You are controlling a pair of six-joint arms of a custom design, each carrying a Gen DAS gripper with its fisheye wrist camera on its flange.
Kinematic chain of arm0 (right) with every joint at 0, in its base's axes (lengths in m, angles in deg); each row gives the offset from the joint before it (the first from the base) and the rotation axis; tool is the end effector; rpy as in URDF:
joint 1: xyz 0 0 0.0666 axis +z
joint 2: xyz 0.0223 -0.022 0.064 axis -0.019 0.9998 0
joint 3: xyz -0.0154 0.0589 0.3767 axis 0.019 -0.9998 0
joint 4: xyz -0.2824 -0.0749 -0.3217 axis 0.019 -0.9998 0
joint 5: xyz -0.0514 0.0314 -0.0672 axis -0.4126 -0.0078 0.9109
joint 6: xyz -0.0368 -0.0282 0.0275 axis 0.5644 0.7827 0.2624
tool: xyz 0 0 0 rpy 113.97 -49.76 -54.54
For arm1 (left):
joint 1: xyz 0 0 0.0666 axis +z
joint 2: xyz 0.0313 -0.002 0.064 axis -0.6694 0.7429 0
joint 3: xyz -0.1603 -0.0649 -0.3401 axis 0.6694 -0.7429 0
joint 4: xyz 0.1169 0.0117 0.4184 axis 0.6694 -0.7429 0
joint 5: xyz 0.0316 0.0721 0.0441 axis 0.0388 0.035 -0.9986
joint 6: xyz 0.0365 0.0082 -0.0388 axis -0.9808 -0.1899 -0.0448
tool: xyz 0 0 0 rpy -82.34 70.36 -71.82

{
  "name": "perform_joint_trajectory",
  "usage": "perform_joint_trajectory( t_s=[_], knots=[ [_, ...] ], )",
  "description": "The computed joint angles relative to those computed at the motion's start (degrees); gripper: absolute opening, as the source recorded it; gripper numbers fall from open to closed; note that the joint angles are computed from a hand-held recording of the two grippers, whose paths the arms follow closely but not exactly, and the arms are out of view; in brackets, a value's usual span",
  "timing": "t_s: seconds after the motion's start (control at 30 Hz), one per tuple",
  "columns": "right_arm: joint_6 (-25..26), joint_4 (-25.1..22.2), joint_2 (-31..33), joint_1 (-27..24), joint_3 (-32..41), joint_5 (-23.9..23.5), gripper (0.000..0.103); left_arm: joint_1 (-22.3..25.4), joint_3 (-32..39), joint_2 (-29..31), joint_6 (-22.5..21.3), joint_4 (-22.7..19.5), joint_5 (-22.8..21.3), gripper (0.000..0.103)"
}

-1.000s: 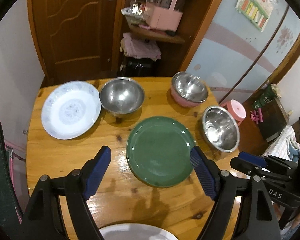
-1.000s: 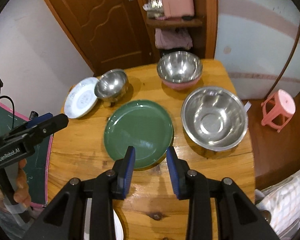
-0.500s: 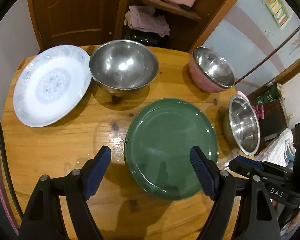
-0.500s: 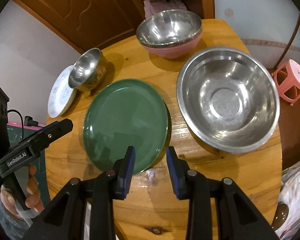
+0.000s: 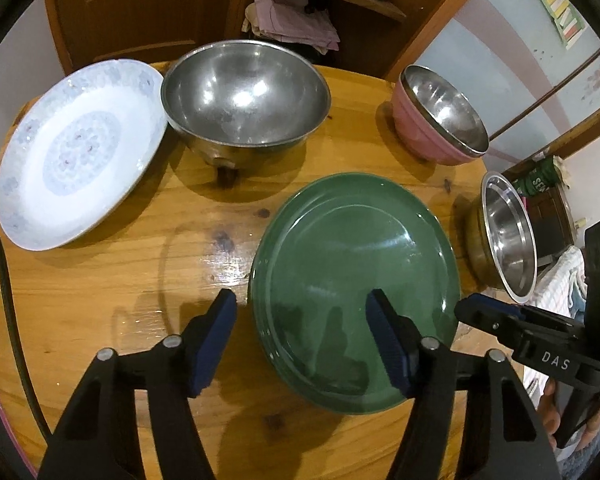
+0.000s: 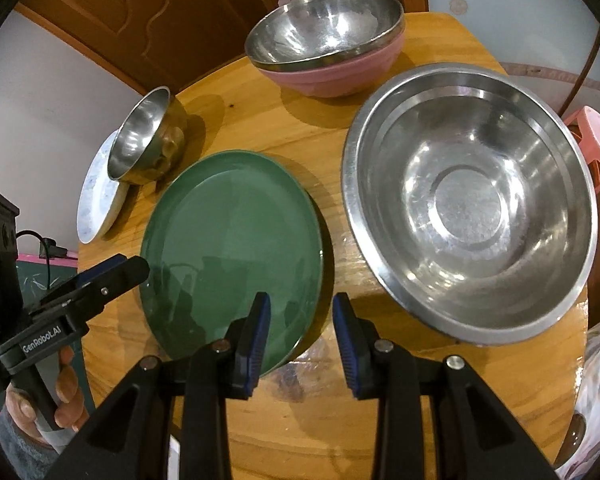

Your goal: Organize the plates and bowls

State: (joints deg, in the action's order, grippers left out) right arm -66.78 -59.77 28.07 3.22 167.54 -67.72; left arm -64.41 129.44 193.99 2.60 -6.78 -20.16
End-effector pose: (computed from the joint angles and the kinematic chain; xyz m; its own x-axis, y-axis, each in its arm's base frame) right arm 0.6348 0.0580 0.4250 -0.9775 0.0893 -0.1909 0.0231 0.9458 0.3240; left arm 0.6634 -0.2810 0.4143 -0.9630 -0.0289 -0.2681 0.0573 0.9495 -0.3085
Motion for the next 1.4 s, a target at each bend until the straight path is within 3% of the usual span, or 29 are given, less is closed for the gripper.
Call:
perform_joint_trajectory(
  t_s=[0.07,0.13,0.4,0.73,0.97,1.4],
  knots=[
    [0.1,-0.2,0.3,-0.1,0.1,0.1,0.031,0.1,0.2,0.4,0.0,-0.3,0.8,0.058],
    [0.4,-0.5,0.5,-0.1,0.3,0.2,0.023,0.1,0.0,0.4,-0.1,-0.4,0.9,0.058],
    [1.0,-1.6,1.7,-0.1,2.0,0.6,0.021,0.4,0.7,0.9,-0.8,-1.2,1.8,0.049],
    [0.8,-1.6,2.5,-0.2,2.3,0.5,0.01,1.9,0.5,1.5,-0.6,-2.5,4.5,0.027],
    [1.2,-1.6,2.6,-0.2,2.5,1.0,0.01,2.2,0.0,1.6,-1.4,-2.8,4.8,0.016],
    [1.3,-1.4,2.4,-0.1,2.1,1.3,0.009,2.2,1.2,2.9,-1.8,-4.6,5.6,0.01]
  ],
)
